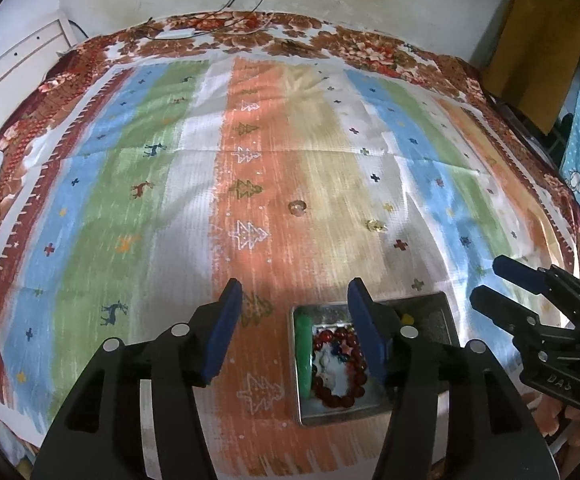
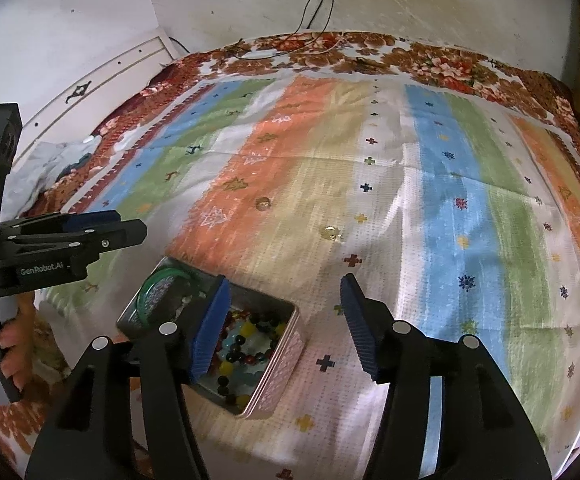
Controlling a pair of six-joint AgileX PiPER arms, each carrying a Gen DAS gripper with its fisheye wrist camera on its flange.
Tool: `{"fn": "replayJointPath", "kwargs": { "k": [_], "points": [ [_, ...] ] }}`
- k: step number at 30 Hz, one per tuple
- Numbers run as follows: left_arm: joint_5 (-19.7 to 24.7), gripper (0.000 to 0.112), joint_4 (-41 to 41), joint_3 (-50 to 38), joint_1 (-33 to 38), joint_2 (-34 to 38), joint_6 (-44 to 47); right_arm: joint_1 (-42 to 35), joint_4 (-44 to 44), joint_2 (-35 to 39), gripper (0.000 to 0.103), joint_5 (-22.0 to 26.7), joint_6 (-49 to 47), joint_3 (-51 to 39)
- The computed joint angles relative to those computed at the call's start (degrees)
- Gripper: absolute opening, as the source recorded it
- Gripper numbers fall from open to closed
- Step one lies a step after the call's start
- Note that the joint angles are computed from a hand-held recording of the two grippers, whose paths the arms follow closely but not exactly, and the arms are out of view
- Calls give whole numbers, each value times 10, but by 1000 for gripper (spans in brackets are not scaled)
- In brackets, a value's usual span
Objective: Organize jewelry
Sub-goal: 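Move both open tools toward the small ring and gold charm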
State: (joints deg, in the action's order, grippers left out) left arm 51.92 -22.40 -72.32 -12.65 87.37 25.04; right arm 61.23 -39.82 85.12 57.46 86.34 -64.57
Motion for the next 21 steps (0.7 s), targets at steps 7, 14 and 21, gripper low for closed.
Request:
{"fn": "replayJointPath", "kwargs": {
  "k": [7,14,21],
  "points": [
    [12,56,10,-49,-7,45,-17,-53,27,2,59,-34,-42,2],
    [31,58,13,-98,-16,91,-28,-107,68,13,59,-66,-105,-5],
    [57,58,17,-154,-24,142,-41,-148,111,18,59,-98,-143,1]
  ]
}}
